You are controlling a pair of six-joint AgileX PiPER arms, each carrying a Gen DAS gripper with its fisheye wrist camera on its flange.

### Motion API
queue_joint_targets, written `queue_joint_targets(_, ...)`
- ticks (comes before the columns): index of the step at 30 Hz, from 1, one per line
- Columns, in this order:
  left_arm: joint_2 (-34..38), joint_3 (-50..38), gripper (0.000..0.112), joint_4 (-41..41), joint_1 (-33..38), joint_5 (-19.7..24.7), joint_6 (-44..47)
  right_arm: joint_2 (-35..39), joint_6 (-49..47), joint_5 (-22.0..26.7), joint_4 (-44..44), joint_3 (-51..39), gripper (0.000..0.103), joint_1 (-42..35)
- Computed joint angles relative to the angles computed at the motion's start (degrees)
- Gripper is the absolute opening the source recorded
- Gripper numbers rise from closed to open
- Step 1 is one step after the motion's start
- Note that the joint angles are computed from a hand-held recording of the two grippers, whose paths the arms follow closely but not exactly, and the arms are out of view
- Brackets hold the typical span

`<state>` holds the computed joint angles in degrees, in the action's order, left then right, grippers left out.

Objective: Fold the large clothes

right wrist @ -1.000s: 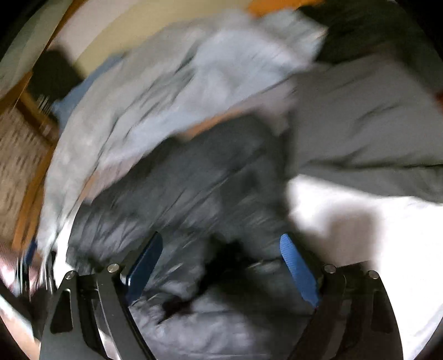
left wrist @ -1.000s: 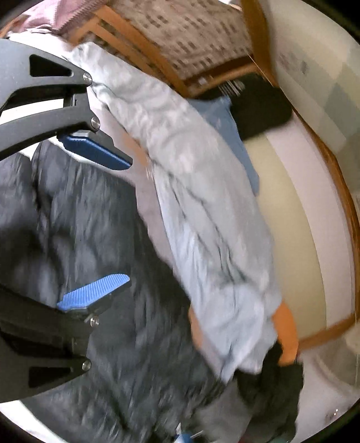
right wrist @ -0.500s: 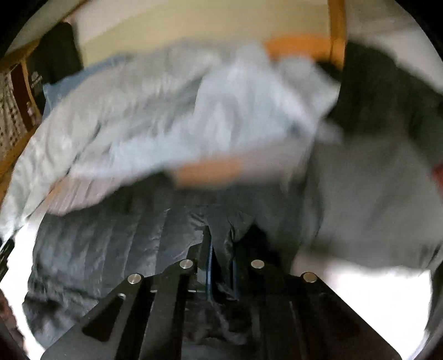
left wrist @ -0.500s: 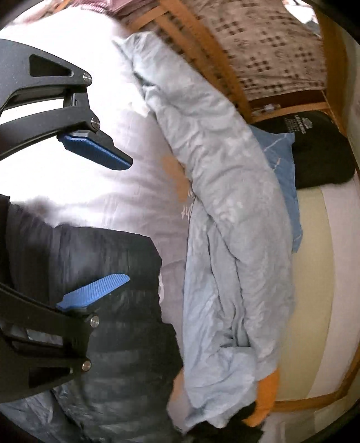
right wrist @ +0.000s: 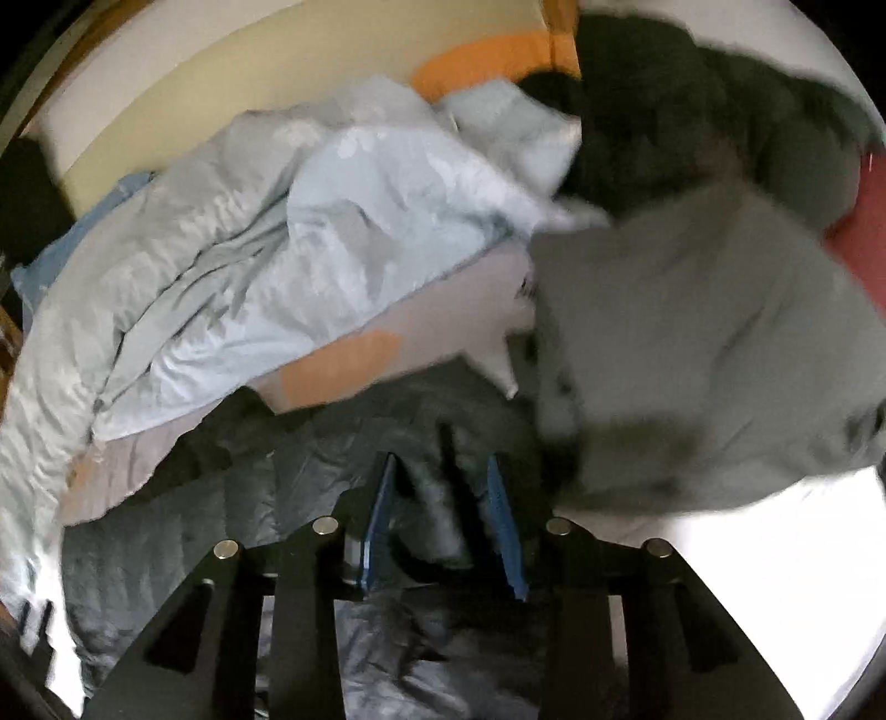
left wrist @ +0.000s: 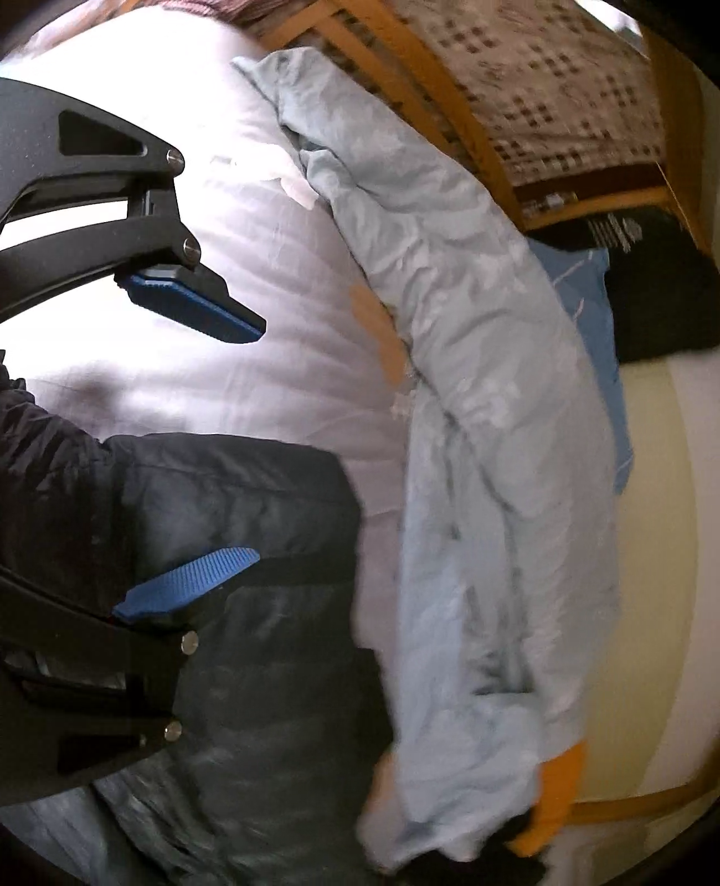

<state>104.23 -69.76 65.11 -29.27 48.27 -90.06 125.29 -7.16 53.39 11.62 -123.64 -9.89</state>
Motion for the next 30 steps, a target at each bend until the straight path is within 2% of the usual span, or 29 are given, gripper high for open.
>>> queue_joint_targets(1, -1.2, 1.2, 0.076, 1.8, -0.4, -0.4, -2.1, -1.5, -0.1, -2.3, -1.3, 2.2, 0.046, 0.5)
queue_joint_targets(2, -2.1, 2.1, 0.076, 3.4, -0.8, -0.4, -3.5, -3.7, -1.1, -4.8, -2.0, 4.9, 0.058, 0.4)
queue_joint_targets(3, -2.9, 2.9, 0.076, 5.4, -1.7, 0.1, -5.2, -5.4, -1.5, -6.6, -2.2, 7.0, 0.061, 0.6)
queue_joint_targets(5, -4.0, 4.1, 0.076, 9.2, -3.4, 1.6, -8.1, -8.4, -5.7, -8.6, 0.4, 10.4, 0.061, -0.5)
queue_joint_targets(9, -6.6, 6.3, 0.076, 17.6, -7.5, 6.8, -15.6, -14.9, -13.8, -9.9, 5.8, 16.9, 0.061, -3.1)
queue_joint_targets(12, -9.0, 6.6, 0.076, 18.2, -9.4, 6.6, -16.9, -18.9, -21.0, -6.9, 13.2, 20.2, 0.065, -6.2)
queue_joint_targets(15, -9.8, 6.6, 0.078, 18.6, -13.4, 9.9, -16.7, -22.3, -28.2, -3.5, 19.5, 22.6, 0.071, -9.7)
queue_joint_targets(17, -9.4, 6.5, 0.083, 19.0, -15.6, 11.6, -16.4, -24.3, -32.4, -3.0, 22.2, 24.4, 0.075, -11.6)
queue_joint_targets(21, -8.3, 5.4, 0.084, 17.6, -18.2, 14.7, -14.3, -27.2, -38.7, -4.9, 26.1, 27.6, 0.083, -16.3)
queue_joint_targets(25, -10.3, 6.7, 0.084, 16.6, -20.0, 15.0, -14.1, -23.9, -37.4, 0.4, 26.1, 23.3, 0.083, -21.0)
queue_joint_targets(30, -12.6, 9.3, 0.087, 12.7, -21.0, 15.4, -13.2, -17.7, -34.6, 9.5, 27.3, 14.8, 0.083, -26.2)
